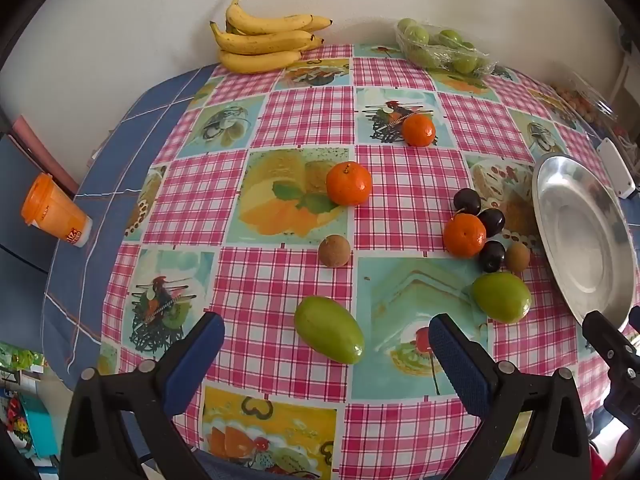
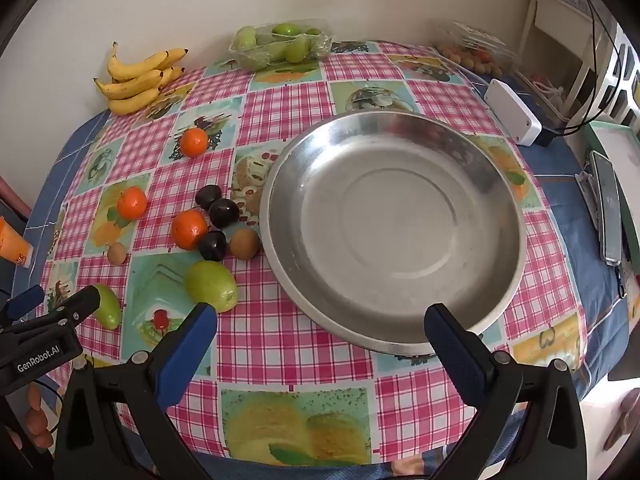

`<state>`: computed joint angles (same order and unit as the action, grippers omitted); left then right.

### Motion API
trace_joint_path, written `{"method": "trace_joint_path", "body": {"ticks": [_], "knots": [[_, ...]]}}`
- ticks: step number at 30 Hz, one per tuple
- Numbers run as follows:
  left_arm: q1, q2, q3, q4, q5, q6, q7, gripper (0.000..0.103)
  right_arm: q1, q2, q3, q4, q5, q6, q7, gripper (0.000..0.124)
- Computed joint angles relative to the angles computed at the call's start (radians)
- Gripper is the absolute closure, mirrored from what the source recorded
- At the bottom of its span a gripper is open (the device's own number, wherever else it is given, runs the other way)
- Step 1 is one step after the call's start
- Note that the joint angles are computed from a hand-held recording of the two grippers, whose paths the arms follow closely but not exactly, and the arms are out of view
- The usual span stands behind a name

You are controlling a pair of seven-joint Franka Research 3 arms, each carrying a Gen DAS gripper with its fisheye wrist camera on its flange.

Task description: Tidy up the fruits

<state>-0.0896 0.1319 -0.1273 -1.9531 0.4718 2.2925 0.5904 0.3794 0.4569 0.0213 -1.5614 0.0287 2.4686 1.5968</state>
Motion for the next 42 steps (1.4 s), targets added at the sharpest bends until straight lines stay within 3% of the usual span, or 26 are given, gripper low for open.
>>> {"method": "trace_joint_path", "body": {"ticks": [42], "knots": [[-0.002,-0.001,0.000,-0.012,-0.001,0.000,-0.002,0.000,0.011,0.012,-0.007,0.022,-0.023,-0.031,0.018,0.021]]}}
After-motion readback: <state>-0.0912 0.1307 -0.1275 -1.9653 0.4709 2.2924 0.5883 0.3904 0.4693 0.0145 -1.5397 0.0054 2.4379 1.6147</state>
